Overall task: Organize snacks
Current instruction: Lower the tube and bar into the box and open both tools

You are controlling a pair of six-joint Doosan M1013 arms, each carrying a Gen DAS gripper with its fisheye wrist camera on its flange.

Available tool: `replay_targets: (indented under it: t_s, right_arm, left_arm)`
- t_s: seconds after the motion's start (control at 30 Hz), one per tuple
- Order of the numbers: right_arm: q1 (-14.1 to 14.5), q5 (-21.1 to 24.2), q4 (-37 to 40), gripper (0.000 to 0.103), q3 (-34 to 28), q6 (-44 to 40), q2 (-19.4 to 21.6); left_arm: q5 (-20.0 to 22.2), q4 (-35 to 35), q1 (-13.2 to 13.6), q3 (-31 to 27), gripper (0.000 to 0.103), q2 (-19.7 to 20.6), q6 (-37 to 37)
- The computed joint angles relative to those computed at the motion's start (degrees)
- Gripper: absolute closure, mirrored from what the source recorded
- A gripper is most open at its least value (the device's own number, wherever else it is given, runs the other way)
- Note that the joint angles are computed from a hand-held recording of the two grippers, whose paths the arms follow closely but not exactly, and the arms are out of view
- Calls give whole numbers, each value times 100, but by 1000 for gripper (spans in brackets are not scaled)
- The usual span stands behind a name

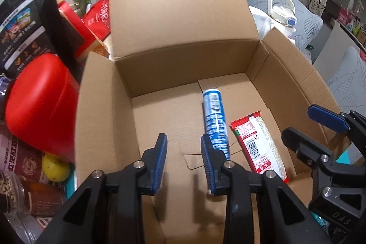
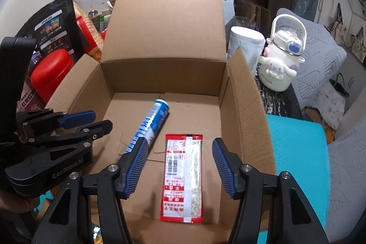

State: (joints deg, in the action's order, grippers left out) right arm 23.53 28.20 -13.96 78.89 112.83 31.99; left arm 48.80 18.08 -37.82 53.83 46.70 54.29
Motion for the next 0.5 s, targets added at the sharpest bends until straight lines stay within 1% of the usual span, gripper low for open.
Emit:
replay_targets:
  t_s: [0.13, 0.3, 0.5]
  right_arm:
    - [25, -69, 6, 44, 89, -17, -137]
    - [99, -155, -397, 44, 201, 355, -310]
    - [168, -289, -608, 44, 343, 564, -502]
  left_arm:
    - [-170, 70, -19, 223, 73, -176, -48]
    - [-323, 337, -62, 464, 73, -398, -261]
    - [-562, 769, -116, 808, 73, -705, -627]
